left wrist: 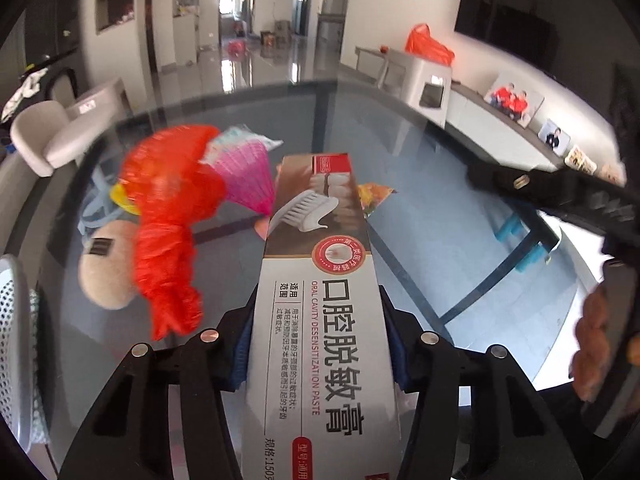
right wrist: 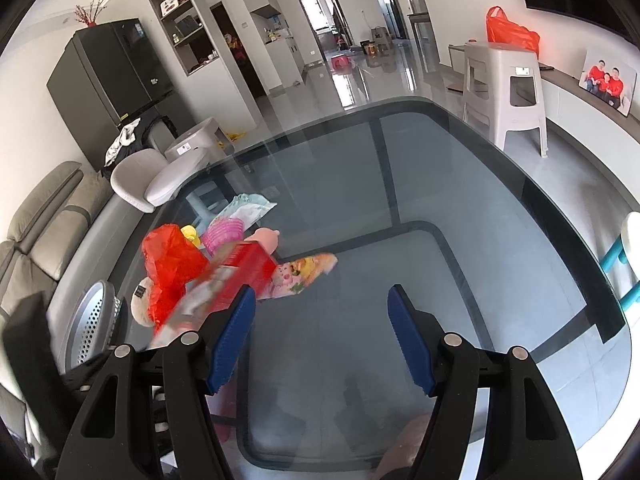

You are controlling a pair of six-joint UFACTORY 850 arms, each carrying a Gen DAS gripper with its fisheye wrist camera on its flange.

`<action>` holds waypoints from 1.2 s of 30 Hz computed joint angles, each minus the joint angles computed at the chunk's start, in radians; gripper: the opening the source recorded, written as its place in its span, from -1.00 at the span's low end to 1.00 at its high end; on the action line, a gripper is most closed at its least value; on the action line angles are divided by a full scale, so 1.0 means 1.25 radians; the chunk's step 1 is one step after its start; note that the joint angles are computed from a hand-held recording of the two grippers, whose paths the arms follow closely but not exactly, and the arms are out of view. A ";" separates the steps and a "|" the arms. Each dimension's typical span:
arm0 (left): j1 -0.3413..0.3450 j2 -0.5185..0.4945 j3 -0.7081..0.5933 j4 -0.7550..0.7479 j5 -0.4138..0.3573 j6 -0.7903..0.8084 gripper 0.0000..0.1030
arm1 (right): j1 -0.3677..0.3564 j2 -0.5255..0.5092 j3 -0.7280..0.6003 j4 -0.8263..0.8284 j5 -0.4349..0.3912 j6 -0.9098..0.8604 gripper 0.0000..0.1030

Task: Collect trash
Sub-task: 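Grasp the red toothpaste box with the left tool, then grasp the pink snack packet with the right tool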

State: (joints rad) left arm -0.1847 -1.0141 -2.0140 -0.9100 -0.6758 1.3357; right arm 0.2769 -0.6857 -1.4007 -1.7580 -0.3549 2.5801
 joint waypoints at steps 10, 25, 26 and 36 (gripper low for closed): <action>0.054 0.096 0.110 -0.166 0.036 0.120 -0.01 | -0.002 -0.098 -0.140 0.295 0.071 -0.347 0.28; 0.111 0.073 0.058 -0.186 0.107 0.086 -0.01 | 0.028 -0.349 -0.563 0.790 -0.149 -0.895 0.28; 0.113 0.070 0.052 -0.183 0.107 0.077 -0.01 | 0.030 -0.362 -0.586 0.796 -0.167 -0.907 0.28; 0.130 0.045 0.017 -0.174 0.101 0.043 -0.01 | 0.047 -0.531 -0.873 0.873 -0.409 -1.062 0.28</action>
